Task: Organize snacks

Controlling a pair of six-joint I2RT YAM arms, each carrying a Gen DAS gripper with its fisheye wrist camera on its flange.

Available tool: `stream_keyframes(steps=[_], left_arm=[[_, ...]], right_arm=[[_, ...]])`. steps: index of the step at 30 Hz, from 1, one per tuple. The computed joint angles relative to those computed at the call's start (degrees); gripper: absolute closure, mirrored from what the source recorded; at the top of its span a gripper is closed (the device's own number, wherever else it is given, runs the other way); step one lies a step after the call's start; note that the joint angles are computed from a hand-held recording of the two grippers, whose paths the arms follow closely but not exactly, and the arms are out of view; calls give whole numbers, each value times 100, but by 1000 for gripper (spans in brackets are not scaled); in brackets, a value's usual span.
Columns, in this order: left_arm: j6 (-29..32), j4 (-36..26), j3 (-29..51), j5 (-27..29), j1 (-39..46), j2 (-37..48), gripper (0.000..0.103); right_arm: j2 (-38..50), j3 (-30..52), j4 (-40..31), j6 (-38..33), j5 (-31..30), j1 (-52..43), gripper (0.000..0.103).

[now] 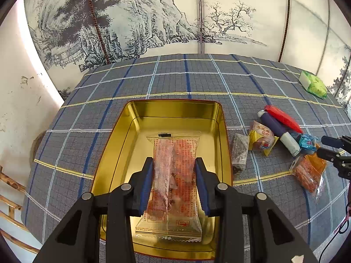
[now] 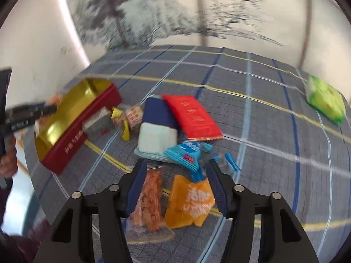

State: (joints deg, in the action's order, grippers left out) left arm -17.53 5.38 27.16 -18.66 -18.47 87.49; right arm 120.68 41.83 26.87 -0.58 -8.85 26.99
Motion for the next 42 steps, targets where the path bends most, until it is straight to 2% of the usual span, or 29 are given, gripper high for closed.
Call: stream_keyframes(steps=[1,3,12,15,17,19,26,29,30,33,35,37,42], left_arm=[[43,26,17,56,60,41,70],[111,47,70,104,137,128,70],[303,176,305,221,332,531,69],[373,252,355,75,277,670,66],[395,245,363,71,250,680,53],[400,367,234,-29,195,557,47],[143,277,-230,-139,-39,-216,40],[-15,72,-361,-195,-191,-516,40],[-63,33,-448,-215,-262,-660,40],[-125,-103,-555,-394,-478,-895,40],[-139,-178,-595,-446,-551,-1051,40],[-172,-248,-599,-467,-585,-1165,40],[-170,-322,-635,-469,-651,-1336,40]], right_arm=[[111,228,-243,-87,-87,-1,61],[284,607,-668,-153,-115,-35,66],[715,1451,-1451,83,-183,-171,65],[879,1696,-1668,215,-160,-218,65],[997,1873,-1836,327,-275,-260,64],[1128,2064,-2014,436,-379,-318,64],[1342,2255,-2058,793,-742,-514,65],[1259,2220,-2113,948,-644,-495,70],[1216,2187,-2110,993,-414,-437,70],[1253,2325,-2293,1369,-327,-433,68],[1261,2393,-2358,1520,-332,-426,62],[1319,2507,-2438,1745,-157,-377,49],[1424,2744,-2538,2279,89,-312,46]])
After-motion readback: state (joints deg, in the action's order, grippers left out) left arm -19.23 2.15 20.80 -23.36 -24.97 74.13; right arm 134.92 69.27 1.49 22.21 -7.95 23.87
